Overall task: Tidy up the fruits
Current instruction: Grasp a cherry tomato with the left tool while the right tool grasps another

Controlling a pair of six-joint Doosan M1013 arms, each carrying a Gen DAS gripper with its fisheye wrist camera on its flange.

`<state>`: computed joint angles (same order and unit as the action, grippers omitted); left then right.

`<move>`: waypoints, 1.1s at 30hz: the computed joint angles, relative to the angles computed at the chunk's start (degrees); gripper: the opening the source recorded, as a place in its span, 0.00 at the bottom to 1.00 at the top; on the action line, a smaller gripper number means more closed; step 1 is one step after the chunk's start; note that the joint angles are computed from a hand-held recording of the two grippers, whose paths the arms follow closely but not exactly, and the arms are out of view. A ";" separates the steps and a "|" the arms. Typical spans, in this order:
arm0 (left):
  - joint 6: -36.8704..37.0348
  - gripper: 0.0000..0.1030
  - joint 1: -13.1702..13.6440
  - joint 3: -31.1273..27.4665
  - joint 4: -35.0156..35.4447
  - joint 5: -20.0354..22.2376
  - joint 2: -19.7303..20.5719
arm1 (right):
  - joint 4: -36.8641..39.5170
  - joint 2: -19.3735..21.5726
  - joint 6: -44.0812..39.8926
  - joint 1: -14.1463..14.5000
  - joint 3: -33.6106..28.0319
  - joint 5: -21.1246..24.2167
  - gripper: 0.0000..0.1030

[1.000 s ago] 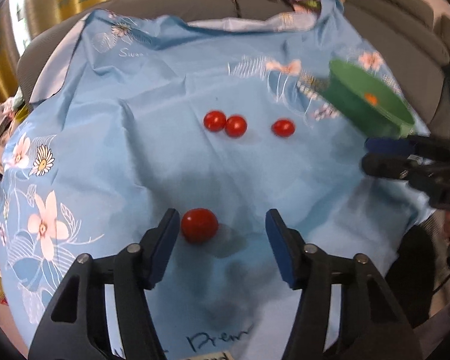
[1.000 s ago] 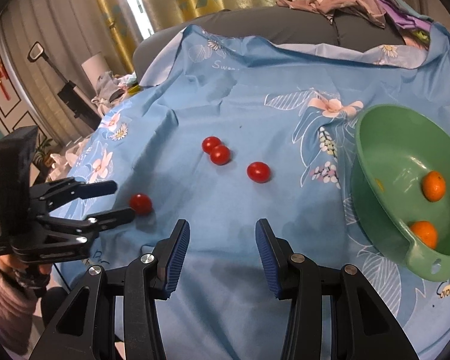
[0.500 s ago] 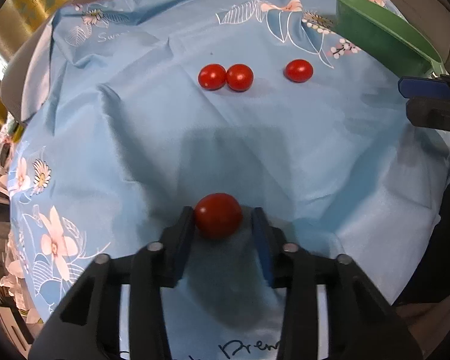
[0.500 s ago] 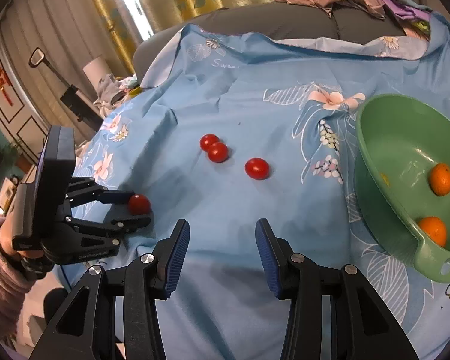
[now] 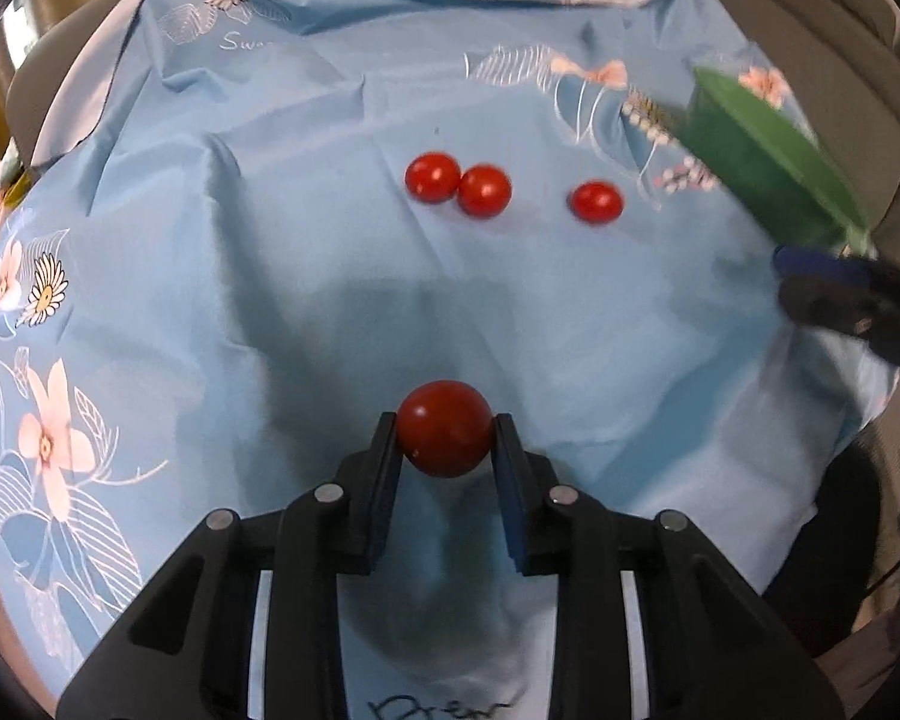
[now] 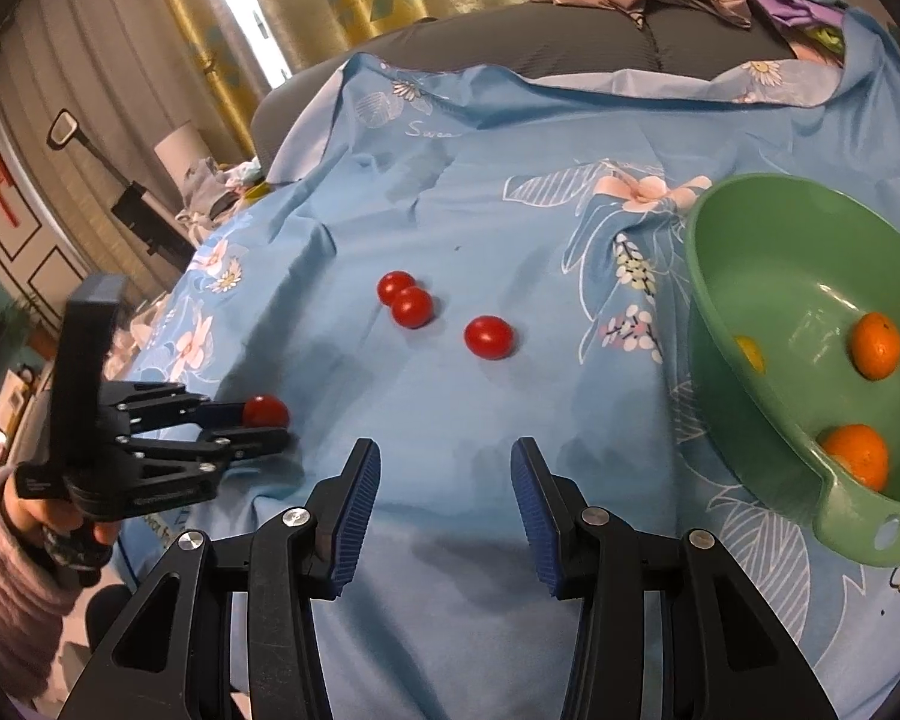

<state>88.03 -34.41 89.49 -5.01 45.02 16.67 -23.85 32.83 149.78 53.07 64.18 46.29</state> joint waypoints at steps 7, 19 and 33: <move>-0.69 0.29 0.18 1.24 -5.47 -5.14 -1.51 | 1.34 2.15 -4.02 -0.45 -3.51 2.74 0.45; 0.58 0.29 1.33 1.40 -7.89 -6.17 -1.31 | 2.11 11.02 -14.16 -2.52 -17.51 14.66 0.45; 3.38 0.29 1.73 1.13 -10.29 -6.11 -0.83 | 4.99 12.81 -15.82 -3.36 -19.62 16.95 0.28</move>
<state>91.40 -32.68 90.63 -15.30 38.91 15.84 -18.86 45.64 133.96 49.71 44.56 63.25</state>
